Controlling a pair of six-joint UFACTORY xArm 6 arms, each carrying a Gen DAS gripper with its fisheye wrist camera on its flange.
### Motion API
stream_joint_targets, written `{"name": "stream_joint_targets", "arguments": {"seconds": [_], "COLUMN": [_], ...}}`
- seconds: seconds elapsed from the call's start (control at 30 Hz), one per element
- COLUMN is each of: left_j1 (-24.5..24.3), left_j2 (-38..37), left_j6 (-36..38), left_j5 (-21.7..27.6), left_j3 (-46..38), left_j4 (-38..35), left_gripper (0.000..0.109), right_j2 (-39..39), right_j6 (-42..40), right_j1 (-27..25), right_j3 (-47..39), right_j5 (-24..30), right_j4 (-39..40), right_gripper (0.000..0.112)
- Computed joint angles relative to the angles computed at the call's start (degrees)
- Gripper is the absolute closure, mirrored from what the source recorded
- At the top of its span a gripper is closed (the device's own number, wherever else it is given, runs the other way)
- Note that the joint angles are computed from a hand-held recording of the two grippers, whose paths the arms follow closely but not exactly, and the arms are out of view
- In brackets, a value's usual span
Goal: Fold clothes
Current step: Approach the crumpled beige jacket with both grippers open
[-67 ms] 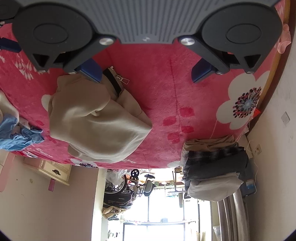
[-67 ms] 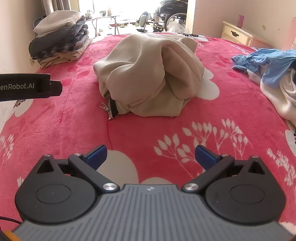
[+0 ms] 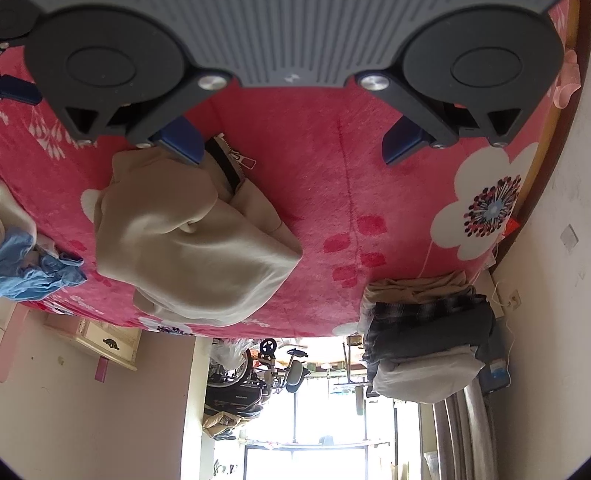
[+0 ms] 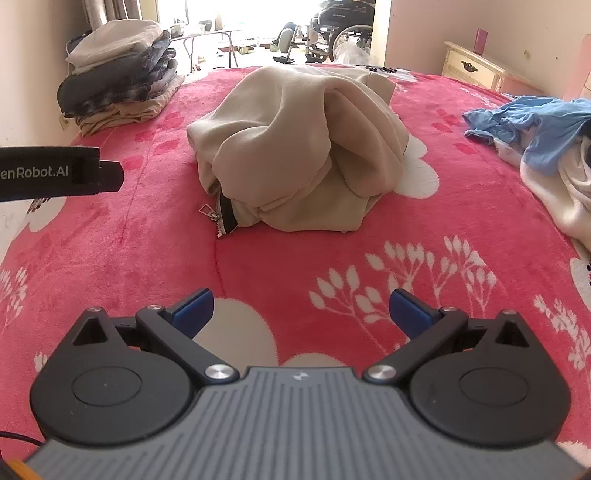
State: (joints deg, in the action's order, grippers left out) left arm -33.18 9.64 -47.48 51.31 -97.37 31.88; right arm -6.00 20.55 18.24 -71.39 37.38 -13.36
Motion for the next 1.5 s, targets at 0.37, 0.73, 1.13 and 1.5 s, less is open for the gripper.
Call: {"name": "stream_joint_targets", "arguments": {"seconds": [0.37,0.73,1.13,1.5], "left_j1": [1.67,1.49,1.44,1.24], "left_j2": [-2.6,-3.6,-4.76,-3.69], "left_j6": [0.02,-0.77,-6.11,-1.92], "left_j5": [-4.96,-7.22,-6.68,-4.7], "left_j3": [6.32,9.46,10.26,7.94], "left_j4": [-1.6,-1.88,2.1,-0.05], "left_gripper": [0.006,0.006,0.006,0.006], "right_j2": [-0.49,-0.43,-0.34,-0.39], "right_j6": [2.26,3.38,3.74,4.04], "right_j1": [0.27,-0.04,-0.05,-0.17], "right_j3": [0.58,0.79,0.83,0.63], "right_j5": [-0.49,-1.17,-0.96,-0.28], "right_j4": [-2.3,-3.64,-4.6,-4.52], "right_gripper": [0.011,0.011,0.011,0.011]}}
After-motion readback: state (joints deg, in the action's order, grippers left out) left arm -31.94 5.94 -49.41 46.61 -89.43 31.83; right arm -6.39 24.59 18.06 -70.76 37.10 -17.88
